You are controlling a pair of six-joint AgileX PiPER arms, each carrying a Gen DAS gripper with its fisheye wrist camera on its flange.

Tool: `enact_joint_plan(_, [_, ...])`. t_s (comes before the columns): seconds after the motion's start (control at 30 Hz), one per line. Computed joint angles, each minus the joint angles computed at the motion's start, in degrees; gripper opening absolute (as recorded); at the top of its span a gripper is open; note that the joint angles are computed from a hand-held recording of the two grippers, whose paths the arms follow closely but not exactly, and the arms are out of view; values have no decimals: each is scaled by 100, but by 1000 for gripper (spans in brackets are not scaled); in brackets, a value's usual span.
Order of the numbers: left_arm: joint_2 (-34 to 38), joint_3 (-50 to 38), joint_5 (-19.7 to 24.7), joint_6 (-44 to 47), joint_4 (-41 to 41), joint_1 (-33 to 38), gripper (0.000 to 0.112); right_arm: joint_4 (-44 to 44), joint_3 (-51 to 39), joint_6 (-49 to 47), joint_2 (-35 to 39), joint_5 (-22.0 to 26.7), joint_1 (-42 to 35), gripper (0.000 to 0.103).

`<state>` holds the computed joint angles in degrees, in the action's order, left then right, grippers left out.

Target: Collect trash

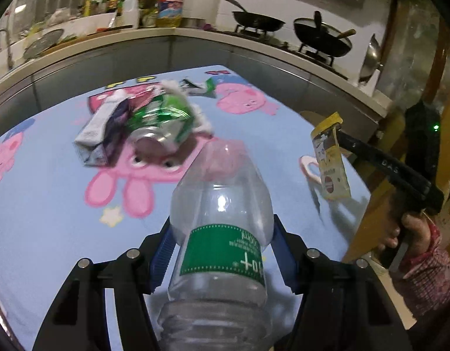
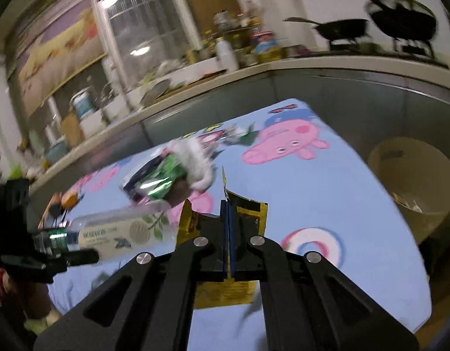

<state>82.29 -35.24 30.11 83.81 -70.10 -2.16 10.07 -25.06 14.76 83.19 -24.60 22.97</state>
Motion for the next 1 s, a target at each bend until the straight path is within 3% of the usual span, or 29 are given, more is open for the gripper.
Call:
enact_joint_plan(0.27, [370, -732, -138, -774, 289, -941, 62, -1059, 414, 817, -577, -110, -1055, 0])
enact_joint_plan(0.5, [1208, -1996, -309, -1642, 684, -2002, 62, -3034, 377, 2042, -716, -235, -2731, 0])
enact_joint_plan(0.67, [2267, -3506, -372, -2703, 1468, -2888, 62, -4707, 9, 3116, -120, -719, -4261, 0])
enact_joint_plan(0.93, [4082, -6482, -200, -4356, 2821, -3802, 63, -5581, -859, 3505, 963, -979, -5388, 0])
enact_joint_plan(1.0, [4530, -7302, 35, -4851, 3244, -3929, 63, -5711, -1092, 3595, 1194, -968, -5499, 0])
